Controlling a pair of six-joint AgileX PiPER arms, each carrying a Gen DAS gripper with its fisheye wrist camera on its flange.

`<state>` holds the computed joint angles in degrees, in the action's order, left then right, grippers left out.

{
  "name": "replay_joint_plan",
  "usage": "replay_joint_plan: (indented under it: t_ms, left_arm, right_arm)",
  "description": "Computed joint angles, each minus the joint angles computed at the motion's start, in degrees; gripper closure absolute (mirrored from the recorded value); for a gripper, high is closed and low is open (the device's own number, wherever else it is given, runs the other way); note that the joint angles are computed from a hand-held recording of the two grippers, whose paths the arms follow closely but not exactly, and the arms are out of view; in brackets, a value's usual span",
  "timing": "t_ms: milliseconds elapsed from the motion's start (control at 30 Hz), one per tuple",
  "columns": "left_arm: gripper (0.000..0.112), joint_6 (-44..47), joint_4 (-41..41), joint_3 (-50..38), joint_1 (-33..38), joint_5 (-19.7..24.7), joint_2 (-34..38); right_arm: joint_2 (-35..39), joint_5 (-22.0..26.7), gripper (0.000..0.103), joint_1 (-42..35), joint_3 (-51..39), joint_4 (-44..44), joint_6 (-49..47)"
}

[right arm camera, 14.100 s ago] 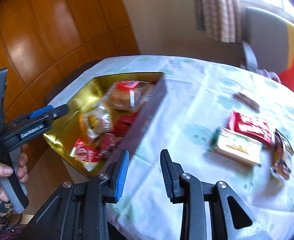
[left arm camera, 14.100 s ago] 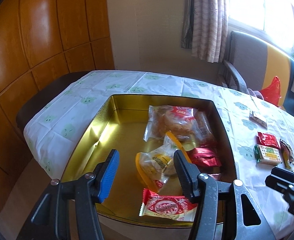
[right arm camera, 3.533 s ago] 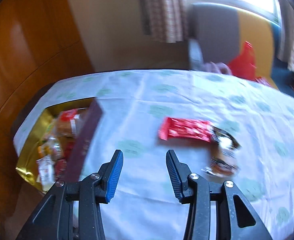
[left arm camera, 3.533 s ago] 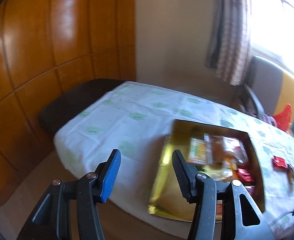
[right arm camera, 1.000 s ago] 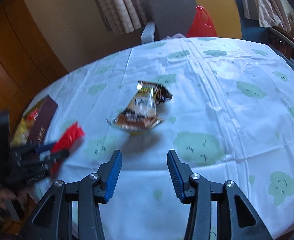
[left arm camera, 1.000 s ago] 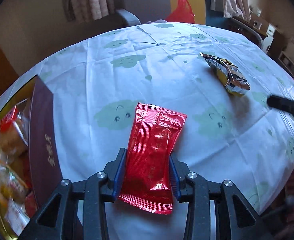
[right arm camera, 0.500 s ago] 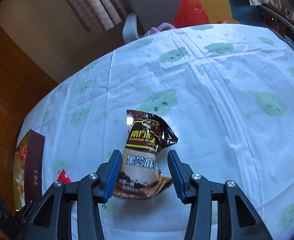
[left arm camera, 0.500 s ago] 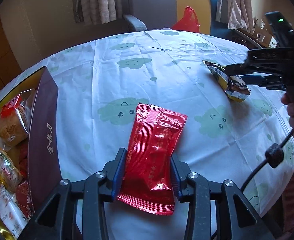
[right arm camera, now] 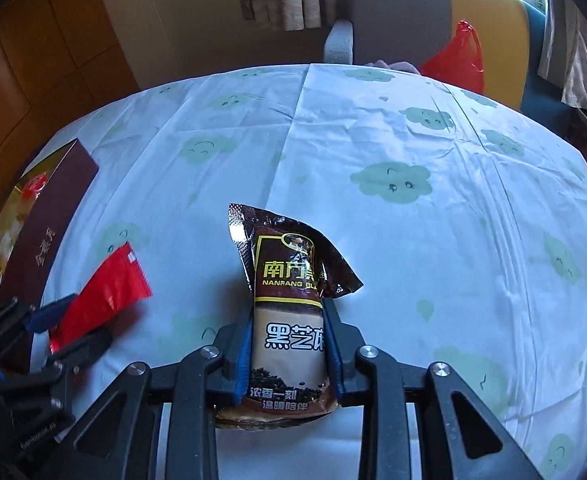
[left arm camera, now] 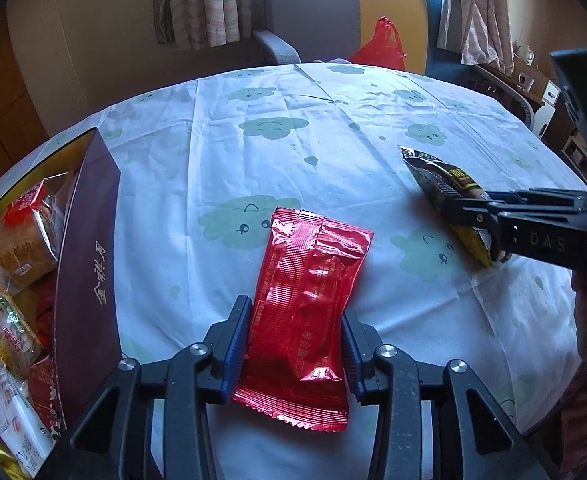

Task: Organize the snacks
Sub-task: 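Grasp the brown NANFANG pack with the right gripper while the left gripper lifts the red pack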

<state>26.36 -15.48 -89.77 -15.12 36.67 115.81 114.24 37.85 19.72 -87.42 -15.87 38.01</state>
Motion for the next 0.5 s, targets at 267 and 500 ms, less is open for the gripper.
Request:
replay_joint_plan:
  t_ms: [267,500]
  left_arm:
    - [0.074,-3.24,1.35,-0.07,-0.05,1.02,-0.87]
    - [0.074,-2.77,0.57,2.45,0.05,-0.01,-4.62]
  right_arm:
    - [-0.97,-4.39,0.071,-0.05,3.18,-1.86,2.52]
    - [-1.78,-7.88,0.070,1.20,6.34,-8.85,8.71]
